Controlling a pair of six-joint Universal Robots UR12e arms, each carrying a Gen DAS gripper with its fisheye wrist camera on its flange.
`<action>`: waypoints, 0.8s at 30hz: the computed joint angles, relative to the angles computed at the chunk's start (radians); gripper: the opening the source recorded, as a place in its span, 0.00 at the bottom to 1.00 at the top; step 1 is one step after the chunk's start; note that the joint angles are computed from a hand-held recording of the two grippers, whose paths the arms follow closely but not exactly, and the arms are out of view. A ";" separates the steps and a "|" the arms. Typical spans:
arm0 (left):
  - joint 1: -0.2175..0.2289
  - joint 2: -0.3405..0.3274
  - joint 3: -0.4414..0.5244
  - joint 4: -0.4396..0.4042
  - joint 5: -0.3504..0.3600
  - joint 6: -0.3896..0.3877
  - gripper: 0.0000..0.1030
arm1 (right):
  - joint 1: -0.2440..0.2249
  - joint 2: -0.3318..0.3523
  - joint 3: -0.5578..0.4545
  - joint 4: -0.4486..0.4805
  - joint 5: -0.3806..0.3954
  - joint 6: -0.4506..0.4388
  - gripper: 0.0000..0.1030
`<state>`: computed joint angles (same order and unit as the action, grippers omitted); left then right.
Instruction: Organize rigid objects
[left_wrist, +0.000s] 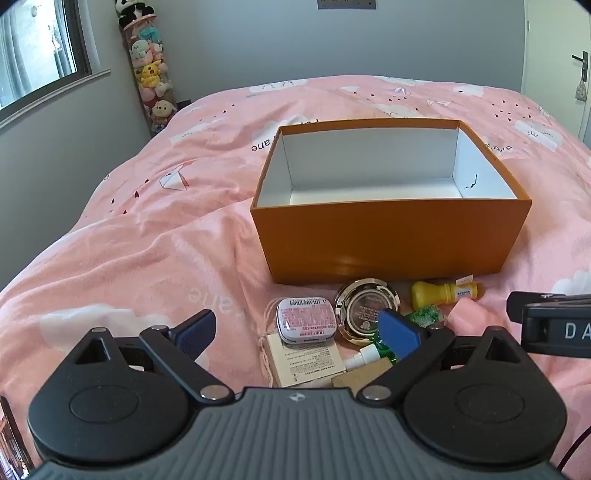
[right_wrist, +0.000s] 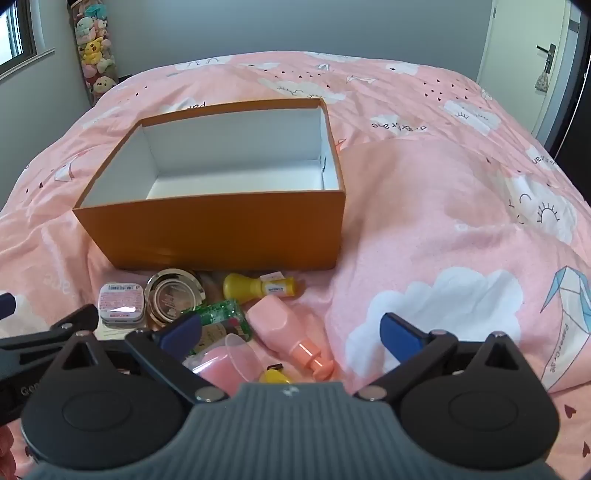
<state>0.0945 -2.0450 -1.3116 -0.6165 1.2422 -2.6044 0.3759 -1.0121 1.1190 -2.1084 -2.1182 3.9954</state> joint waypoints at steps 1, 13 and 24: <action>-0.001 0.001 -0.006 0.006 0.003 0.005 1.00 | -0.001 0.000 0.001 -0.002 -0.001 -0.002 0.98; 0.004 -0.005 -0.001 -0.022 -0.003 0.006 1.00 | -0.007 -0.010 0.014 -0.010 0.005 -0.005 0.98; 0.001 -0.005 0.006 -0.032 0.003 0.006 1.00 | 0.000 0.003 -0.001 0.008 0.000 0.001 0.98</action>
